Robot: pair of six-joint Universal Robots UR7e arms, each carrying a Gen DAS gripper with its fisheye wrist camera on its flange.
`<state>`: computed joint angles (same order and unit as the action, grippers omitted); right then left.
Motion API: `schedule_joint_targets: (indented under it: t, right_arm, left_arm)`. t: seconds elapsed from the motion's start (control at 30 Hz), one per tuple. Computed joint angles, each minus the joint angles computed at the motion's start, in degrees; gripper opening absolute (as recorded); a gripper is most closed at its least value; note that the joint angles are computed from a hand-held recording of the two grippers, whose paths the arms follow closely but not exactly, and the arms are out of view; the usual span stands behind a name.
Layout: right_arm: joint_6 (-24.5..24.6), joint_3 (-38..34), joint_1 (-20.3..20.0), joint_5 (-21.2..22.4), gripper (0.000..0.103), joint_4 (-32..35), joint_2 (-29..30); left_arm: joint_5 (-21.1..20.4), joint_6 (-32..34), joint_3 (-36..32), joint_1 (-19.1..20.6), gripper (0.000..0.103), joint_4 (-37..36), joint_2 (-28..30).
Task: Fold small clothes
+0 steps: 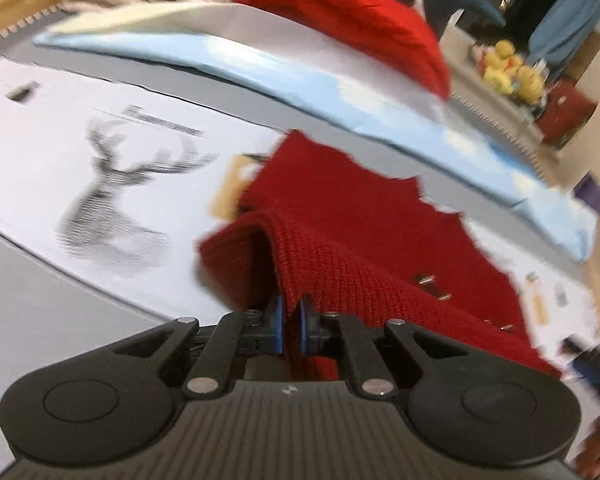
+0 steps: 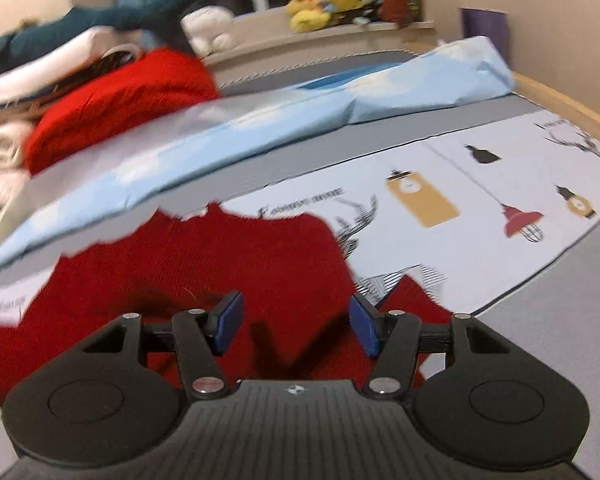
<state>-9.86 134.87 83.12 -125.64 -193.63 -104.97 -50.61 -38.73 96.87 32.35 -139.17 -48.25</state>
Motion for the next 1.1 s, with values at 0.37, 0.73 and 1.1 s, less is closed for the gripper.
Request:
schedule_joint_targets:
  t: [0.37, 0.73, 1.1]
  right_arm:
    - [2.04, 0.28, 1.41, -0.15, 0.063, 16.67, -1.78]
    - [7.48, 0.77, 0.02, 5.4, 0.062, 26.05, -6.45]
    - [26.88, 2.16, -10.0, 12.86, 0.062, 26.12, -13.21]
  left_arm:
    - [-6.02, -7.46, 6.22, 4.02, 0.016, 12.72, -9.83]
    - [-12.84, -6.95, 6.69, 6.79, 0.039, 8.12, -7.45]
    - [-8.34, -1.69, 7.59, 3.24, 0.012, 11.89, -7.23]
